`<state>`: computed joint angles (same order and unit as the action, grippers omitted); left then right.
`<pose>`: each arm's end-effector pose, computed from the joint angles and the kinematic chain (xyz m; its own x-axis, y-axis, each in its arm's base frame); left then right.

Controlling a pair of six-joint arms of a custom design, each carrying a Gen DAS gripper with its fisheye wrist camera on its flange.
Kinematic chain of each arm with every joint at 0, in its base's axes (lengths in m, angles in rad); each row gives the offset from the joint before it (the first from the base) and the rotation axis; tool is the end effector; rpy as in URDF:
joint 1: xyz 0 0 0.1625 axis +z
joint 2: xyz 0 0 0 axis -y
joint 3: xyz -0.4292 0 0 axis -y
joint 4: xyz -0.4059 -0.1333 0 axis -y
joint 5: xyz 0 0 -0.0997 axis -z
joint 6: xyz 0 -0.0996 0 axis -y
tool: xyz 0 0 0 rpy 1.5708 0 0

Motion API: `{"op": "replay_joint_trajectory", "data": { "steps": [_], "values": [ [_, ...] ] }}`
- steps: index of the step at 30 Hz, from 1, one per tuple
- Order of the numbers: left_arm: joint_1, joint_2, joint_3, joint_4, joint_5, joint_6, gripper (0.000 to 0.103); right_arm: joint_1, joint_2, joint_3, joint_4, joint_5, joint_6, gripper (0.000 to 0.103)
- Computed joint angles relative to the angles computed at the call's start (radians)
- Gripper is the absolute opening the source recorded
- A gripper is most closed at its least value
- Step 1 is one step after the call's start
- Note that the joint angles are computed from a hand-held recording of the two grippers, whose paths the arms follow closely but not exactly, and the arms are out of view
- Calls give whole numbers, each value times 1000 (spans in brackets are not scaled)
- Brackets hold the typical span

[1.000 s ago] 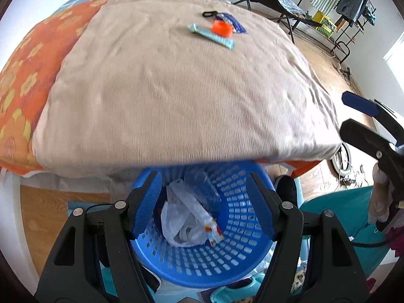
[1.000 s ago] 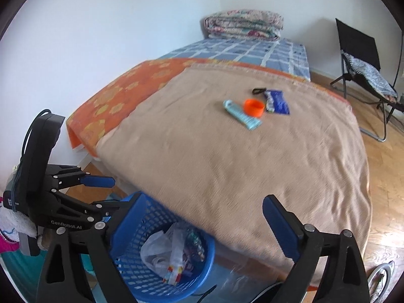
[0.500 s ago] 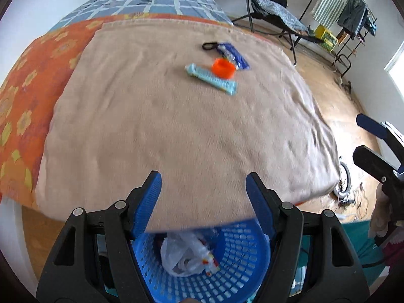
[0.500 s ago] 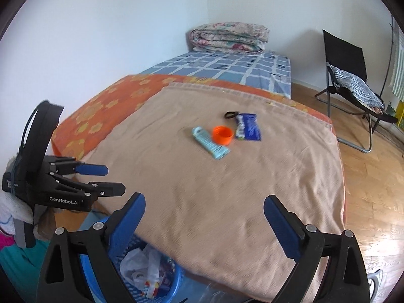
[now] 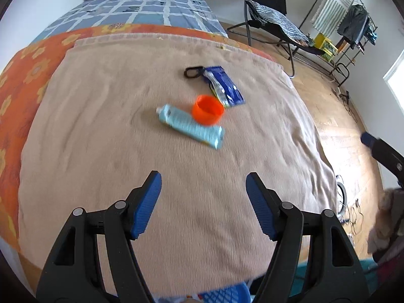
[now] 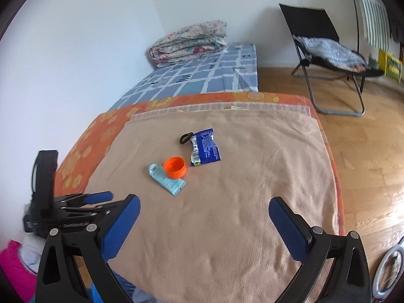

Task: Collect trash
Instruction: 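Grasp the light blue tube with the left gripper while the right gripper grasps the orange cap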

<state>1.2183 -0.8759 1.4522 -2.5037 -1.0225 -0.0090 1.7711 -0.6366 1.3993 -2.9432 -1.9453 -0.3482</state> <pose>-0.0811 -0.7568 0.2261 -0.8666 0.1159 -0.4853 0.3157 0.8805 -0.3535 0.2488 -0.7387 0.1183 -0.8409 -0.2552 0.4773 -0.4788 0.7621 -0.4359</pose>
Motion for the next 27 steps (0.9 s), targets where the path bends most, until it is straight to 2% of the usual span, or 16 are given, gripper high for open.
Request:
{"op": "replay_joint_trajectory", "data": {
  "steps": [7, 13, 16, 19, 24, 27],
  "values": [
    [37, 96, -139, 40, -4, -16, 71, -20, 34, -80, 70, 24, 28, 102],
    [75, 150, -237, 87, -23, -67, 71, -40, 68, -158, 171, 83, 94, 94],
    [92, 177, -286, 104, -30, -85, 71, -47, 91, -196, 210, 102, 116, 87],
    [104, 198, -326, 121, -41, -104, 65, -54, 126, -251, 266, 123, 146, 78],
    [127, 237, -400, 141, -78, -140, 65, -70, 201, -366, 388, 176, 219, 63],
    [134, 254, -428, 155, -92, -148, 61, -71, 252, -440, 438, 174, 236, 58]
  ]
}}
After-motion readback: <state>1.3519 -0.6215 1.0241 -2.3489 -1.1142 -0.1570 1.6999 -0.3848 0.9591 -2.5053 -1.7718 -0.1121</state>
